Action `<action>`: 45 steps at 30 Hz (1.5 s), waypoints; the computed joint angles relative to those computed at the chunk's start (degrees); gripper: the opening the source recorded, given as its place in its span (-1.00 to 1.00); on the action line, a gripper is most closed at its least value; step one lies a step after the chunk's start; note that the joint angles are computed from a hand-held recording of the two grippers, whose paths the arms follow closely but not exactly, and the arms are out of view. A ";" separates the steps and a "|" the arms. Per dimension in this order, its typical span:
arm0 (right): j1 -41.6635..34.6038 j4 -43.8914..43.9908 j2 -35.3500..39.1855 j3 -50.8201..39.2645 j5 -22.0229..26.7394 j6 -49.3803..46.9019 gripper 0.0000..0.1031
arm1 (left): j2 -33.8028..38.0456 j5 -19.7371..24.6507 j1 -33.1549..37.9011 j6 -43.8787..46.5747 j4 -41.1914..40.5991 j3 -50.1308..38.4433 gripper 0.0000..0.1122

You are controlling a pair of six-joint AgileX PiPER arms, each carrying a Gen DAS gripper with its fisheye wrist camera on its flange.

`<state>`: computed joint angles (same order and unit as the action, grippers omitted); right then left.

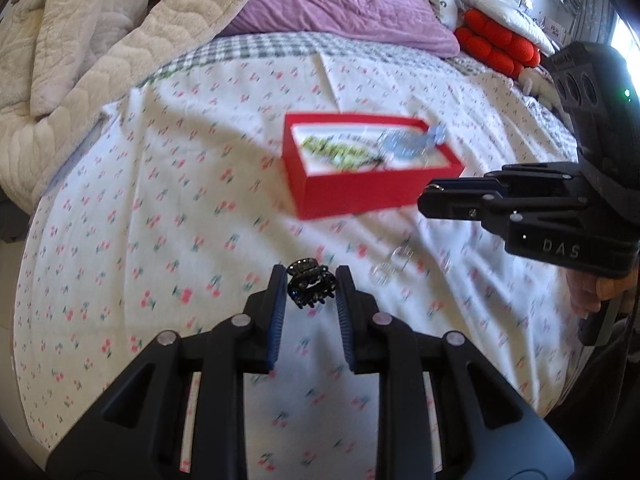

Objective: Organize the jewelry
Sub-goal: 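Lift the black ring and gold charm and carry them over the red box, then open both grippers to drop the ring and charm into the box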

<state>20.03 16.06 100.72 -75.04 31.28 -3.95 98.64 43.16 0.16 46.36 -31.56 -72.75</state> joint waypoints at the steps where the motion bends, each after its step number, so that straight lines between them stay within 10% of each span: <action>1: -1.31 0.85 -0.79 0.35 -0.06 -0.45 -0.72 | 0.33 0.19 -0.64 -0.80 0.00 -0.88 -0.53; 29: -13.70 15.13 3.99 -1.63 1.01 -5.55 -0.70 | 17.23 -0.32 -12.10 -18.64 5.65 -22.03 -0.53; 32: -13.63 13.47 3.95 -2.22 0.83 -1.41 -0.43 | 15.86 0.19 -12.76 -23.65 11.20 -22.14 -0.24; 35: -14.45 18.51 0.70 1.18 -0.81 -2.94 0.40 | 12.39 -1.67 -11.66 -21.84 10.88 -19.08 0.37; 45: -15.52 9.84 -8.28 5.68 0.46 4.15 0.48 | 9.75 0.94 -11.25 -27.61 13.48 -17.77 0.65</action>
<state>4.51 25.90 92.44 -69.36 31.75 0.20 108.38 44.09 -11.09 18.75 -18.08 -90.52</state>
